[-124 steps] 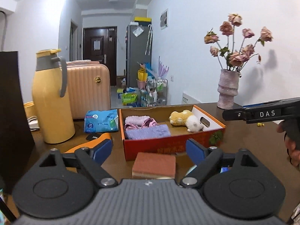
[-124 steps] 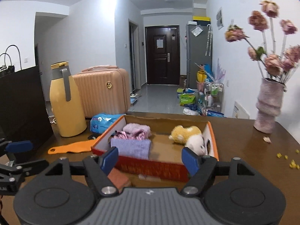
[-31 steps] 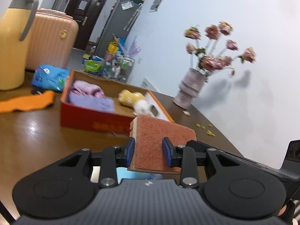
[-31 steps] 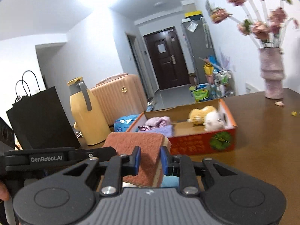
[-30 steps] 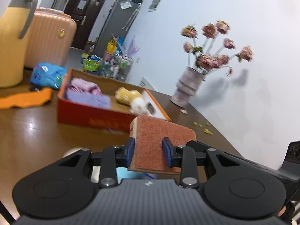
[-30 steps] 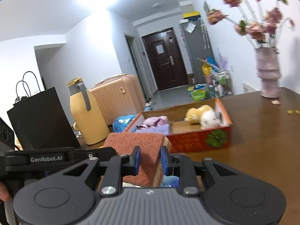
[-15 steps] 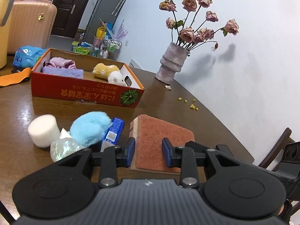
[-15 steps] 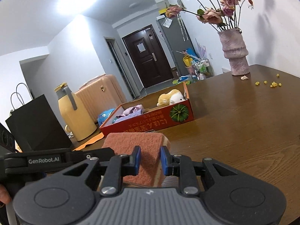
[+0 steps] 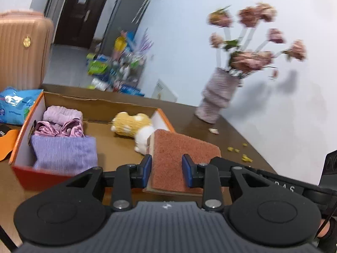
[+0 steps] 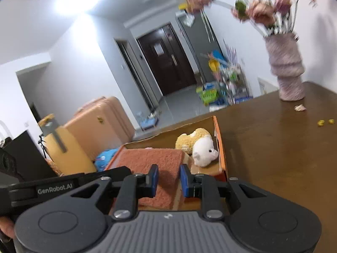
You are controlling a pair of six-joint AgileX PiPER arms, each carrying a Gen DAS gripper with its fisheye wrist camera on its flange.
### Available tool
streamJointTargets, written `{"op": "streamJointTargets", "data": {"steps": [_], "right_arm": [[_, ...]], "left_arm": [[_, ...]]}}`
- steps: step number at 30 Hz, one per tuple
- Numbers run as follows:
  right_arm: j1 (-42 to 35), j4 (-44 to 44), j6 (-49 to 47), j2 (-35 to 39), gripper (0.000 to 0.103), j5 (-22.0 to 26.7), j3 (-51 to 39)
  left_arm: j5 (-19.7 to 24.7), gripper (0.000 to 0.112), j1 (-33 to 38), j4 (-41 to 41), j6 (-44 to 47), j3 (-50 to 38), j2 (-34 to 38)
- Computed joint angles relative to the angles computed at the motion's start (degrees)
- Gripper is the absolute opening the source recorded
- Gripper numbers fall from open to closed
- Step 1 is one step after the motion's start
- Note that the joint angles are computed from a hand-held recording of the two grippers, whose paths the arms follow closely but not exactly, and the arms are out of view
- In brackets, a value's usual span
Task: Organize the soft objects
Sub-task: 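Carry the brown sponge with both tools into the box and release, then withdraw both tools from the box back toward the pile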
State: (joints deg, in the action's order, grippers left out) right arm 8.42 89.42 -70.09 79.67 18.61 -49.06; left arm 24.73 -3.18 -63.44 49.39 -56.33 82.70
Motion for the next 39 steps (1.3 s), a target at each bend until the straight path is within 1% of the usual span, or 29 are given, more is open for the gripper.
{"op": "streamJointTargets", "data": {"steps": [2, 4, 6, 7, 8, 10, 11, 12, 15, 17, 18, 19, 20, 23, 24, 25, 27, 29, 31, 34, 36, 37, 38, 39], "right_arm": [[0.33, -11.46, 11.09, 6.75, 0.022, -0.23, -7.81], [1.55, -22.92, 21.43, 13.44, 0.022, -1.57, -15.27], [2.12, -34.37, 31.34, 18.69, 0.022, -0.57, -21.51], [2.36, -40.10, 36.78, 20.83, 0.022, 0.42, -24.38], [2.47, -45.83, 42.20, 23.05, 0.022, 1.76, -27.35], [2.66, -57.29, 52.86, 27.53, 0.023, 6.77, -34.41], [3.14, -62.34, 58.17, 29.03, 0.024, 8.46, -36.86], [3.36, -65.28, 61.26, 30.62, 0.024, 10.20, -39.27], [5.18, -75.38, 69.68, 33.20, 0.029, 11.11, -42.41], [6.05, -80.22, 73.76, 34.17, 0.029, 12.33, -43.53], [5.98, -80.47, 73.80, 33.88, 0.030, 11.58, -42.81], [5.79, -79.70, 73.04, 33.41, 0.031, 11.38, -42.25], [5.67, -78.72, 72.23, 32.67, 0.036, 11.67, -41.71], [5.74, -78.50, 70.82, 29.16, 0.039, 10.93, -39.03], [6.05, -79.61, 71.48, 27.51, 0.039, 10.65, -37.97], [6.08, -79.72, 71.44, 26.05, 0.039, 10.51, -37.14], [6.12, -79.32, 70.82, 22.09, 0.040, 10.05, -34.66], [6.20, -79.83, 70.46, 17.52, 0.043, 9.42, -31.57], [6.10, -80.12, 69.29, 11.56, 0.047, 8.44, -27.05], [5.31, -80.46, 68.90, 3.69, 0.048, 7.74, -21.43], [5.16, -81.26, 70.12, -0.32, 0.050, 7.27, -18.59], [4.96, -80.48, 69.83, -2.28, 0.051, 6.92, -17.07], [4.82, -79.51, 69.55, -3.98, 0.051, 6.48, -15.68], [4.95, -78.19, 69.21, -6.02, 0.051, 5.35, -13.78]], "left_arm": [[1.83, 0.031, 0.99, 2.70, -3.99, -5.98, 6.73], [3.34, 0.031, 1.99, 2.87, -4.76, -10.10, 12.15], [3.89, 0.031, 2.60, 2.73, -5.15, -13.23, 16.66], [4.37, 0.032, 2.95, 2.29, -5.34, -14.35, 18.31], [5.56, 0.031, 3.25, 4.14, -7.45, -16.43, 20.34], [6.31, 0.031, 2.98, 7.66, -10.83, -19.09, 23.10], [6.11, 0.031, 2.47, 9.57, -12.52, -20.10, 24.31], [5.75, 0.031, 1.89, 10.91, -13.92, -20.60, 25.11], [6.83, 0.031, 0.34, 15.67, -18.67, -23.37, 27.99], [5.94, 0.032, -0.05, 15.29, -18.92, -23.20, 28.29], [6.58, 0.035, 0.21, 15.65, -19.44, -23.41, 28.17], [6.32, 0.037, 0.35, 16.50, -20.20, -22.88, 27.29], [4.89, 0.037, 0.41, 15.91, -18.93, -21.21, 25.61], [2.51, 0.039, 0.63, 16.93, -16.53, -16.87, 19.63], [2.32, 0.044, 0.90, 18.01, -16.69, -15.48, 17.29], [2.13, 0.046, 0.99, 19.35, -17.30, -14.49, 15.28], [1.23, 0.047, 1.36, 23.50, -18.68, -11.59, 10.00], [0.64, 0.051, 2.01, 28.48, -20.44, -8.98, 4.75], [0.28, 0.060, 3.70, 31.17, -19.78, -5.70, -1.30], [0.78, 0.066, 6.82, 34.48, -19.53, -1.84, -9.56], [1.76, 0.071, 8.56, 35.17, -19.44, 0.06, -14.16], [2.42, 0.076, 9.45, 35.08, -19.21, 1.06, -16.38], [3.42, 0.078, 10.61, 34.02, -18.33, 2.05, -18.46], [4.65, 0.082, 12.17, 31.98, -16.52, 3.24, -20.56]]}}
